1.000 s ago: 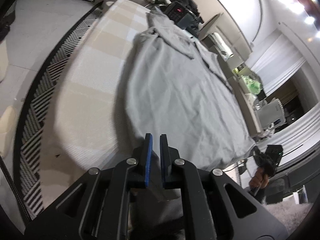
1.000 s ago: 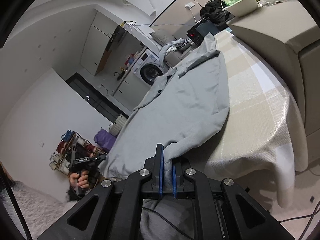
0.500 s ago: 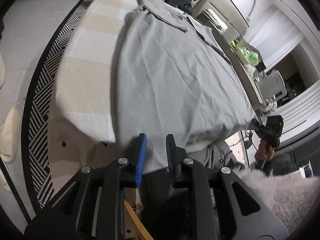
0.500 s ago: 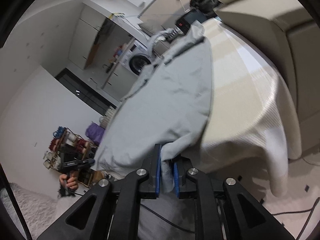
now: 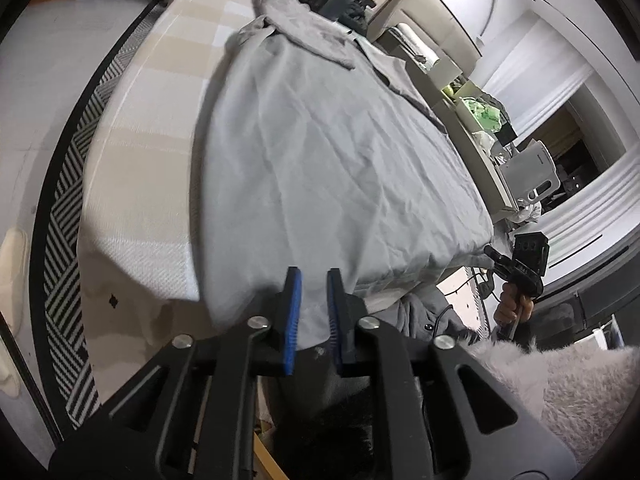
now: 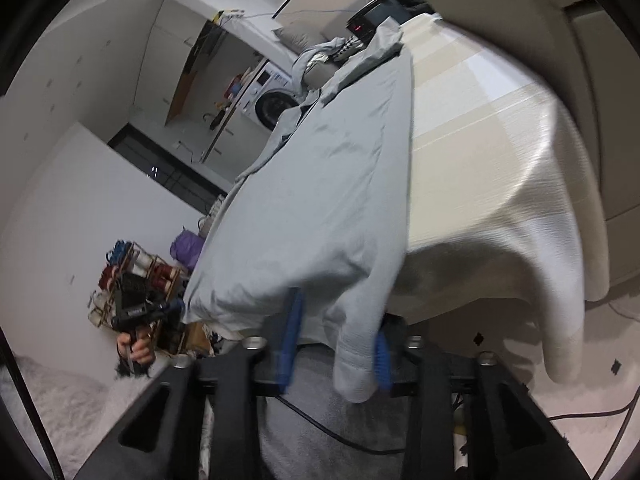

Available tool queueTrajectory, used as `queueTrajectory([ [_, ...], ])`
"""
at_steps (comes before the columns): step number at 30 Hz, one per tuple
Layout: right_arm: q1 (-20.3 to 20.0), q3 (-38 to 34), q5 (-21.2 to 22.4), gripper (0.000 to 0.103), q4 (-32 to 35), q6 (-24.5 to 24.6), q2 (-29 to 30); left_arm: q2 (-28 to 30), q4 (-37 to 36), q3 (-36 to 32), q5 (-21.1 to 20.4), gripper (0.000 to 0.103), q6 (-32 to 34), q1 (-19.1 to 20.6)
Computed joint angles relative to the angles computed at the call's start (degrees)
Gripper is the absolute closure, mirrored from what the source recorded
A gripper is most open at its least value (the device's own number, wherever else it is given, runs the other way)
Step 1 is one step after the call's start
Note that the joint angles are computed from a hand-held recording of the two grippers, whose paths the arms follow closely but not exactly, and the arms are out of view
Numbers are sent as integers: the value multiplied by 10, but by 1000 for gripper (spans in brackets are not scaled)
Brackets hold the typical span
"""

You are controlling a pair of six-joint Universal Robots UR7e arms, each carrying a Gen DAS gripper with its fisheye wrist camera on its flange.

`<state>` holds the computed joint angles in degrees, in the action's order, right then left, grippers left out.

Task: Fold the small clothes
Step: 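Hold the grey shirt hem with both tools and lift it off the bed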

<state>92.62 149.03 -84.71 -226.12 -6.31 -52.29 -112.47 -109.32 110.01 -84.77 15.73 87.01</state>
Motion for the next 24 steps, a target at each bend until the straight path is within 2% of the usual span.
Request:
queueTrajectory([
  [1,7,0,-5,93,-7,-11,3,-2,-5,2,-2,97,2,-2],
  [3,13,4,2,97,-24,-29,5,-7,-17,4,-13,100,6,-5],
  [6,16,7,32,98,-70,-28,11,-13,-39,3,-43,100,3,-8],
  [11,14,11,83,98,-149,-11,12,-16,-89,-1,-57,103,-20,-35],
  [13,21,6,78,98,-171,-3,9,-13,-106,-5,-51,103,-31,-50],
  [19,23,-9,58,98,-146,16,-16,-4,-121,-19,-3,103,-60,-79],
  [24,23,0,53,98,-153,21,-18,-3,-82,-30,23,103,-68,-67],
])
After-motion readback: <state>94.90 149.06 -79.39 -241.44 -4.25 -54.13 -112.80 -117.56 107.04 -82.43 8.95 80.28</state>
